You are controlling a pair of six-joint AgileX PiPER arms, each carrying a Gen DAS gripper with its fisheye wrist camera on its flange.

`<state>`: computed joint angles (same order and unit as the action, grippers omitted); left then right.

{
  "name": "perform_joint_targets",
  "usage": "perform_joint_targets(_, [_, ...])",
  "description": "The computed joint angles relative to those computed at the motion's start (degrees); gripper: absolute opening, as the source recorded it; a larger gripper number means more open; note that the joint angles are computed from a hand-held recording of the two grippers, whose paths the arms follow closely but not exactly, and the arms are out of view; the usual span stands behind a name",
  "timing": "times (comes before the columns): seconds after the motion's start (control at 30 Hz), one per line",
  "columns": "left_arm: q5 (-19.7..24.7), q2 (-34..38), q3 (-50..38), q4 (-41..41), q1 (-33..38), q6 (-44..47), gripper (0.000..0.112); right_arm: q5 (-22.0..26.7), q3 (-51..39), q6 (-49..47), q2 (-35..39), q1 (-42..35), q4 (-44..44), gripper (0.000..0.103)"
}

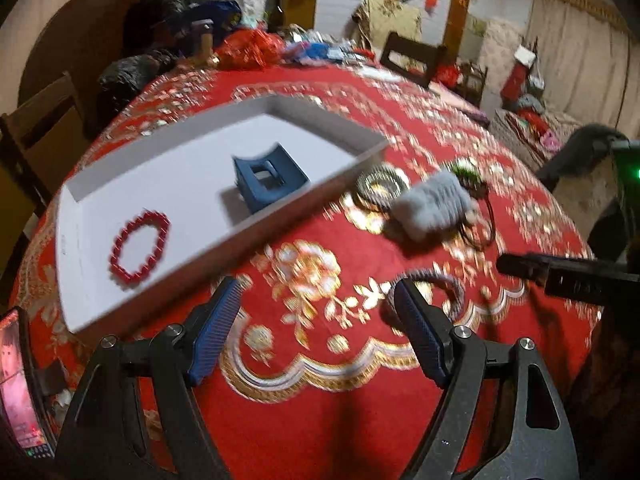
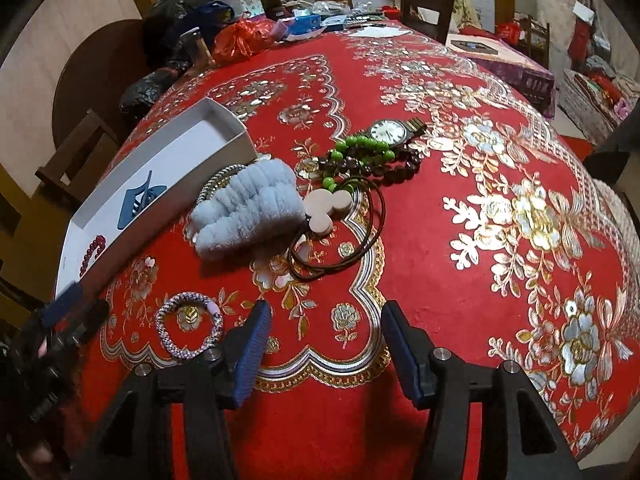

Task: Organize jewelry
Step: 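Grasp the grey braided bracelet with the left tool while the right tool grasps the grey scrunchie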

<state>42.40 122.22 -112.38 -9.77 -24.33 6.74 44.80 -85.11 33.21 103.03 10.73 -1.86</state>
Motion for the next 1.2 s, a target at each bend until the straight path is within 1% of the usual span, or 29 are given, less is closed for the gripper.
perform_joint_targets(0.07, [0.58, 0.75, -0.09, -1.23, -0.15, 0.74, 0.079, -0.98, 1.19, -0.85, -0.28, -1.1, 2.62, 0.056])
perform_joint_targets(0.13, [0.52, 1.33, 0.2, -4.44, 0.12, 2.87, 0.079, -0.85, 1.53, 0.14, -0.43, -1.03, 1.69, 0.056])
perform_joint_targets(0.17, [1.61, 2.15, -0.82, -5.8, 0.16, 3.97, 0.079, -0.83, 1.11, -0.29, -0.09, -1.1, 2.07, 0.056])
perform_joint_targets(0.23, [5.79, 4.98, -5.39, -6.41, -0.24, 4.88, 0.079, -1.05, 1.02, -0.8, 0.02, -0.93, 2.51, 0.056])
perform_joint_targets(0.3, [8.04, 7.19, -9.81, -4.49, -1.39, 4.14, 0.079, -1.33, 1.03, -1.11, 0.15, -0.94, 2.6, 0.058])
perform_joint_targets(0.37, [12.58, 10.77, -16.72, -4.38, -1.89, 3.61, 0.079, -1.65, 0.98, -1.5, 0.3, -1.01, 2.98, 0.06])
perform_joint_targets(0.4, [14.12, 12.32, -19.84, -2.79, -2.49, 2.71, 0.079, -1.76, 1.05, -1.48, 0.27, -0.99, 3.07, 0.06])
perform_joint_targets(0.5, [20.53, 17.72, -30.75, 2.3, -4.46, 1.68, 0.079, -2.2, 1.62, -1.37, -0.08, -1.25, 3.32, 0.061])
perform_joint_targets(0.53, [20.8, 18.12, -31.39, 4.21, -5.25, 2.23, 0.08, -2.15, 1.73, -0.86, -0.18, -1.3, 2.95, 0.061])
perform_joint_targets(0.6, [17.89, 16.18, -27.4, 3.03, -4.87, 4.13, 0.077, -2.43, 2.23, -0.38, -0.52, -1.66, 2.98, 0.061])
perform_joint_targets(0.63, [17.02, 15.37, -25.81, 2.61, -4.65, 4.57, 0.074, -2.6, 2.5, -0.12, -0.71, -1.84, 2.98, 0.061])
perform_joint_targets(0.67, [15.51, 14.24, -23.65, 2.14, -4.48, 4.98, 0.061, -2.73, 2.67, 0.18, -0.81, -1.98, 2.88, 0.061])
perform_joint_targets(0.7, [14.02, 13.09, -21.38, 1.65, -4.43, 5.48, 0.045, -2.8, 2.74, 0.46, -0.85, -2.02, 2.74, 0.061])
perform_joint_targets(0.73, [12.7, 11.86, -19.09, 0.89, -4.4, 6.35, 0.033, -2.83, 2.75, 0.53, -0.85, -2.01, 2.65, 0.061])
perform_joint_targets(0.77, [12.22, 10.92, -17.42, -0.68, -4.34, 7.75, 0.009, -2.65, 2.34, 0.65, -0.57, -1.91, 2.25, 0.061])
perform_joint_targets(0.8, [12.0, 10.28, -16.22, -2.05, -4.19, 8.7, 0.006, -2.5, 1.82, 0.74, -0.24, -1.85, 1.79, 0.061])
perform_joint_targets(0.87, [9.2, 8.53, -12.13, -4.36, -3.6, 9.89, 0.006, -2.62, -0.31, 0.63, 1.06, -1.79, 0.51, 0.061])
perform_joint_targets(0.97, [10.41, 8.55, -11.92, -10.0, -1.38, 11.52, 0.006, -2.81, -5.7, -1.04, 4.0, -0.81, -2.81, 0.061])
perform_joint_targets(1.1, [9.94, 7.9, -10.74, -11.37, -0.8, 11.45, 0.006, -2.16, -14.5, -8.79, 9.61, 0.18, -2.85, 0.061])
perform_joint_targets(1.2, [10.32, 8.03, -10.82, -13.31, -0.03, 11.53, 0.006, -2.46, -18.26, -13.62, 12.58, 0.38, -1.72, 0.061])
